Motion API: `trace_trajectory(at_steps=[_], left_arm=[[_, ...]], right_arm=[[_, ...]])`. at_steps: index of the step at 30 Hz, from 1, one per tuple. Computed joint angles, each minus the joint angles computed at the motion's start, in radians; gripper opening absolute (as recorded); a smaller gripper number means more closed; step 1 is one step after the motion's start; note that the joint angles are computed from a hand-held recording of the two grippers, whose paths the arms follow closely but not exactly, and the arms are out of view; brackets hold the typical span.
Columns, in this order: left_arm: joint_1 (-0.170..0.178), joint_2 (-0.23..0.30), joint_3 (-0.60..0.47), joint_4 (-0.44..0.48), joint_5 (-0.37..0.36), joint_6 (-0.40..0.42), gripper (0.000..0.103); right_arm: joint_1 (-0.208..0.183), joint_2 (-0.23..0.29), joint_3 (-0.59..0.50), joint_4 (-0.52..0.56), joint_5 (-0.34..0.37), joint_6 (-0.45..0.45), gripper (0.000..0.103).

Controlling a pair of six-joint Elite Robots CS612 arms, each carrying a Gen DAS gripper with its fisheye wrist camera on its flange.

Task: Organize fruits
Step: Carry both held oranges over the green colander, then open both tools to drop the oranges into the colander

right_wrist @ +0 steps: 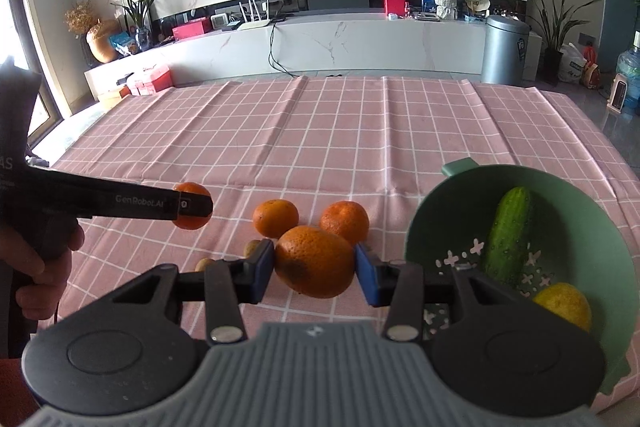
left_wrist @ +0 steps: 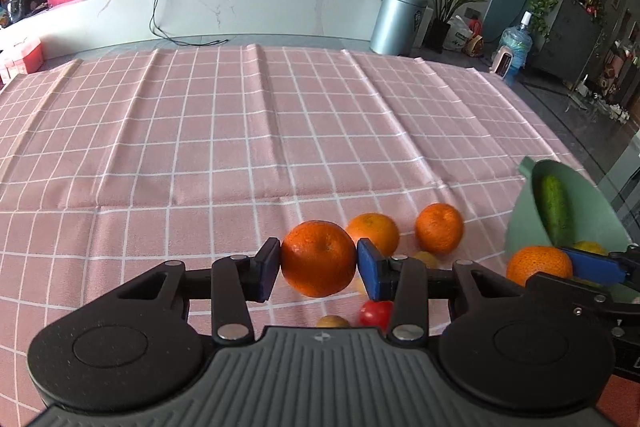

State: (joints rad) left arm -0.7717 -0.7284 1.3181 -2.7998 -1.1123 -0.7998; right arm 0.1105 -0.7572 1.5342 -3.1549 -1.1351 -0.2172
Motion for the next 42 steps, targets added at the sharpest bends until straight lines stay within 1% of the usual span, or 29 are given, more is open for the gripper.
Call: trace_trajectory(at_steps=[4, 7, 10, 13, 16, 22, 25, 30, 34, 37, 42], left_arm=[[-0.017, -0.001, -0.031, -0.051, -0.044, 0.055, 0.047], [-0.027, 0.014, -0.079, -0.055, -0.094, 0.101, 0.047], [-0.030, 0.041, -0.140, -0.048, -0.172, 0.127, 0.047], [-0.026, 0.075, -0.206, -0.026, -0.256, 0.136, 0.047], [-0.021, 0.119, -0.297, 0.068, -0.317, 0.140, 0.047], [-0.010, 0.196, -0.463, 0.280, -0.406, 0.177, 0.047], [-0.008, 0.231, -0.545, 0.384, -0.422, 0.221, 0.047], [-0.002, 0.265, -0.624, 0.493, -0.460, 0.281, 0.047], [0.002, 0.297, -0.703, 0.616, -0.458, 0.316, 0.047], [0.004, 0.320, -0.751, 0.674, -0.468, 0.347, 0.047], [0.006, 0.340, -0.794, 0.725, -0.477, 0.362, 0.047]], right_arm=[[-0.033, -0.030, 0.035, -0.021, 0.017, 0.029, 0.041], [-0.058, -0.053, 0.058, -0.020, 0.012, 0.043, 0.041], [-0.080, -0.072, 0.076, -0.006, -0.001, 0.056, 0.041], [-0.099, -0.084, 0.081, 0.034, -0.015, 0.047, 0.041], [-0.114, -0.089, 0.076, 0.095, -0.019, 0.041, 0.041], [-0.135, -0.076, 0.040, 0.223, 0.017, 0.045, 0.041], [-0.136, -0.066, 0.015, 0.284, 0.024, 0.034, 0.041], [-0.132, -0.051, -0.022, 0.377, 0.020, -0.004, 0.041], [-0.130, -0.046, -0.035, 0.422, 0.019, -0.032, 0.041], [-0.127, -0.041, -0.048, 0.450, 0.011, -0.053, 0.041], [-0.117, -0.033, -0.065, 0.475, -0.013, -0.095, 0.042]])
